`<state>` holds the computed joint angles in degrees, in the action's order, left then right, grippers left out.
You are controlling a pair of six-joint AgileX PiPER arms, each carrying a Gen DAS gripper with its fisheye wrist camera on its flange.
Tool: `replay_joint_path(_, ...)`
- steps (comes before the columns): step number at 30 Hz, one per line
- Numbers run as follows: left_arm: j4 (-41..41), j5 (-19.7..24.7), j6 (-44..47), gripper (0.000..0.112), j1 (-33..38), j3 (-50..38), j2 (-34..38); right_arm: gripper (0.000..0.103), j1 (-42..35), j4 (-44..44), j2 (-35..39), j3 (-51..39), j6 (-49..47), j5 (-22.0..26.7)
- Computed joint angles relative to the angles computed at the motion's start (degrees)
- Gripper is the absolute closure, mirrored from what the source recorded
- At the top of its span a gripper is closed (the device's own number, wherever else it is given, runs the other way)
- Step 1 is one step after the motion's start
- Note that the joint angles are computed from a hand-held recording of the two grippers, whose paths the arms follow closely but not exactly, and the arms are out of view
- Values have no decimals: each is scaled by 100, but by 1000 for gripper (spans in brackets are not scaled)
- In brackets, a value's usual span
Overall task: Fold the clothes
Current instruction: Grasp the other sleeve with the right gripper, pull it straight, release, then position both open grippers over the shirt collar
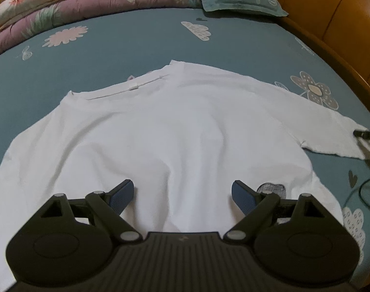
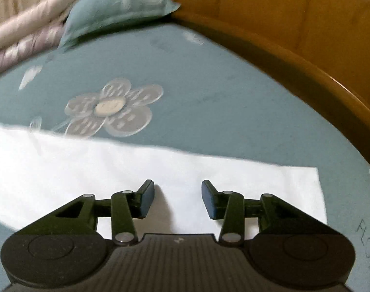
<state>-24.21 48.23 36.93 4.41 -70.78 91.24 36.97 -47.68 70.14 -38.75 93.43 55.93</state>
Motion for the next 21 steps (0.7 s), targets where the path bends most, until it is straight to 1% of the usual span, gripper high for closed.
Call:
replay_joint_path(3, 146, -109, -142, 24, 112, -1, 91, 52, -381, 234, -154, -61, -203, 460)
replay_joint_path(5, 203, -114, -306, 24, 180, -96, 199, 52, -504, 443, -353, -160, -310, 641)
replay_joint_path(6, 194, -120, -339, 24, 213, -140, 237, 52, -478, 495, -362, -274, -348, 714)
replay_joint_path(7, 155, -130, -305, 24, 243, -182, 271, 49, -313, 487, -246, -470, -390, 707)
replay_joint_path(8, 115, -150, -243, 23, 271, -204, 294, 47, -144, 489, -84, -680, -471, 569)
replay_joint_path(9, 111, -180, -212, 23, 284, -239, 327, 46, -13, 512, 140, -908, -579, 312)
replay_joint_path(12, 167, -157, -225, 23, 320, -332, 433, 45, 203, 712, 1011, -1728, -1123, -701)
replay_joint_path(14, 176, -120, -227, 23, 388, -342, 505, 45, 172, 1099, 1688, -2427, -1817, -1478)
replay_joint_path(15, 208, -112, -253, 23, 423, -326, 532, 46, 145, 1304, 2048, -2798, -2155, -1807)
replay_joint_path(16, 240, -105, -280, 23, 457, -312, 559, 48, 107, 1615, 2415, -3212, -2626, -2042)
replay_joint_path(17, 273, -97, -307, 23, 492, -299, 588, 51, 113, 1913, 2772, -3638, -3098, -2155)
replay_joint_path(18, 245, -88, -274, 23, 555, -274, 604, 53, 116, 2180, 3139, -4094, -3524, -2170)
replay_joint_path(20, 102, -54, -136, 23, 708, -227, 624, 60, 82, 2721, 3823, -5013, -4285, -2004)
replay_joint_path(21, -42, -15, -3, 23, 806, -218, 633, 62, 53, 2999, 4164, -5497, -4619, -1869)
